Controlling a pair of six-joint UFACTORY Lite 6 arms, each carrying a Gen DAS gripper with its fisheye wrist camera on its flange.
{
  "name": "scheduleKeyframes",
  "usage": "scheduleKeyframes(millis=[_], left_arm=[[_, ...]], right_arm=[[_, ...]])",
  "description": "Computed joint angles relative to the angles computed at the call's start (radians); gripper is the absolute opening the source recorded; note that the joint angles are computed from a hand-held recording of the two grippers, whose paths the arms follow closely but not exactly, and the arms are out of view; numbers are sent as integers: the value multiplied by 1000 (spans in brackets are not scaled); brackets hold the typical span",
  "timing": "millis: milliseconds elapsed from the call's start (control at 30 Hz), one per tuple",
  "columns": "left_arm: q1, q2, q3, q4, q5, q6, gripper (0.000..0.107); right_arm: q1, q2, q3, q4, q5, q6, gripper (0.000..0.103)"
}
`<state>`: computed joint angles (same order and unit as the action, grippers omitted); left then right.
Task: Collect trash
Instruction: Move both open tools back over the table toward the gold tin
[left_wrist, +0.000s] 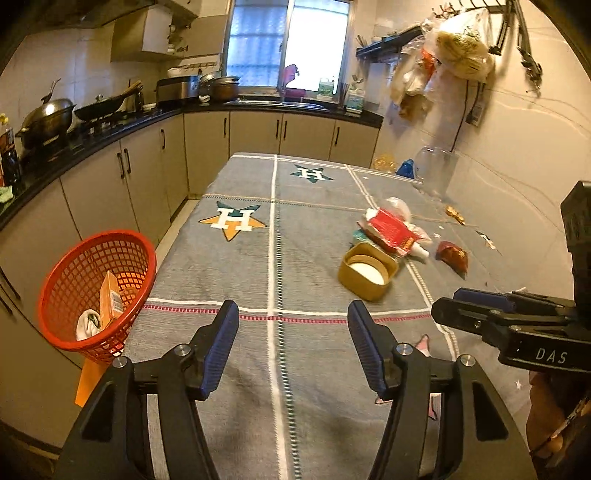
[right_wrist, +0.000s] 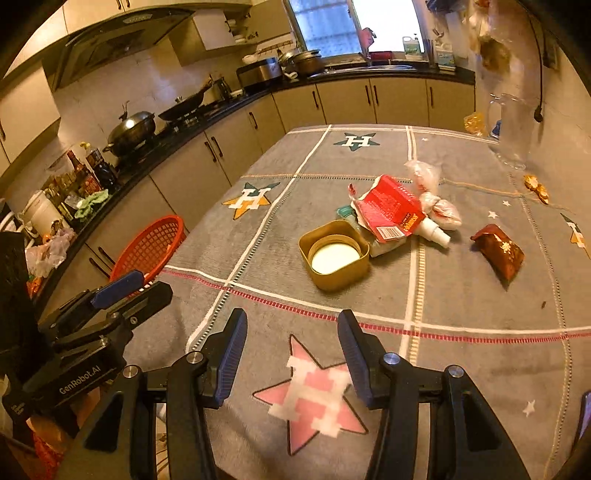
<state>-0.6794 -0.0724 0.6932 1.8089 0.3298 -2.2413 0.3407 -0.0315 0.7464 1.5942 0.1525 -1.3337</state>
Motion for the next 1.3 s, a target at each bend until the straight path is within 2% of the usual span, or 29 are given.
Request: scheduleKeyframes(millis=[167,400,700,1033,1300], left_arm=[[-57,-33,1,-106,40,85,60],[-149,8,58,-229,116,186,64],[-148,138,163,-257,89,232,64],[-111,243,259,-294,51,290,64],[-73,360,382,-342,13,385,64]], right_arm=[[-12,-96,-68,50,10,-55,55],[-90,-178,-133,8,66,-57,55],[-241,-122,-140,29,169,-117,55],[-277,-61,-116,54,203,-172,55],[-371,20,-60,55,249,-212,55]])
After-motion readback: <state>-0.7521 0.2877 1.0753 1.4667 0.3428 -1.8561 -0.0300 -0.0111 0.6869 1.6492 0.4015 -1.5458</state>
